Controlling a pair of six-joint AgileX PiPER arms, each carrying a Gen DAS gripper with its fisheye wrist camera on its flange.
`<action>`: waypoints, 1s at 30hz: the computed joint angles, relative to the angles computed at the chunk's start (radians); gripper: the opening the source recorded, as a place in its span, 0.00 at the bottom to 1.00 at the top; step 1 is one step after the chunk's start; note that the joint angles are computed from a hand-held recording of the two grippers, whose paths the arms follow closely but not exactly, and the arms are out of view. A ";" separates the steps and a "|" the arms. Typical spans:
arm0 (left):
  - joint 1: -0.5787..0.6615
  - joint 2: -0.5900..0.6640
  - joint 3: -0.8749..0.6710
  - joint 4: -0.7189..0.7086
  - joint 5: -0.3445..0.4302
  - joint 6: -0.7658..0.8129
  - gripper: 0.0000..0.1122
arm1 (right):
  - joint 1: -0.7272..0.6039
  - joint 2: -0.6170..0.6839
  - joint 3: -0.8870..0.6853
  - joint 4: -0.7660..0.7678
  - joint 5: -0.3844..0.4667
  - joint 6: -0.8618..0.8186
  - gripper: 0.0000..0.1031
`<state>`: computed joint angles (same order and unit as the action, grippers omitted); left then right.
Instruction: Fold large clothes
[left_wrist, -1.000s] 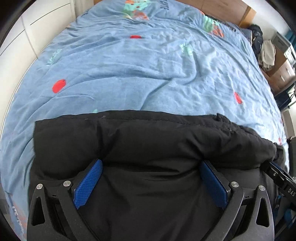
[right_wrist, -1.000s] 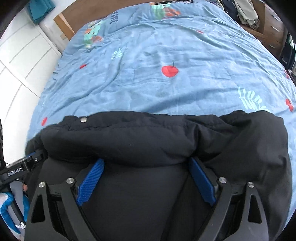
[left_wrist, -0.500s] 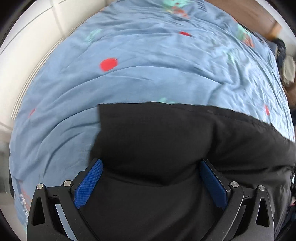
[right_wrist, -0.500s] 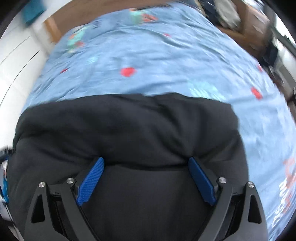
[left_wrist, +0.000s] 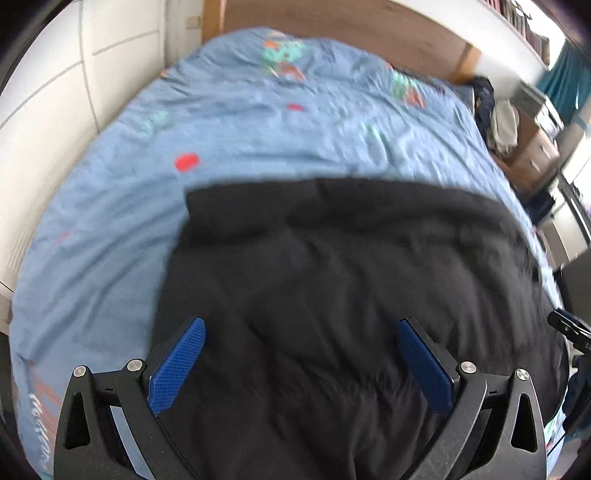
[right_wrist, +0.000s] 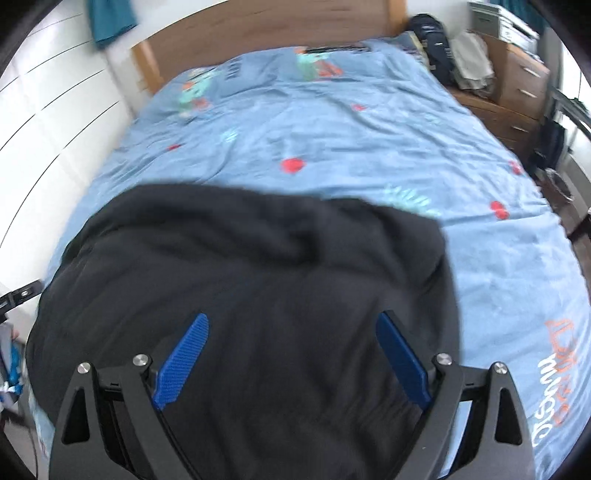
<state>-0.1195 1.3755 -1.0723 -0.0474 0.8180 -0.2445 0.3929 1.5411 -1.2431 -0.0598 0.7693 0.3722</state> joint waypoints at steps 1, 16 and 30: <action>-0.025 0.008 0.023 0.044 -0.011 -0.037 0.91 | 0.015 0.001 0.020 -0.010 -0.006 0.001 0.90; -0.331 -0.239 0.191 0.516 0.052 -0.516 0.91 | 0.082 -0.133 0.167 -0.239 0.096 0.180 0.90; -0.634 -0.353 0.292 0.679 0.222 -0.791 0.91 | 0.296 -0.350 0.369 -0.220 0.068 0.307 0.90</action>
<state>-0.7537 1.0230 -0.7801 0.6315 1.0399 -1.0352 0.6893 1.1916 -0.8739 -0.2797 0.8377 0.6796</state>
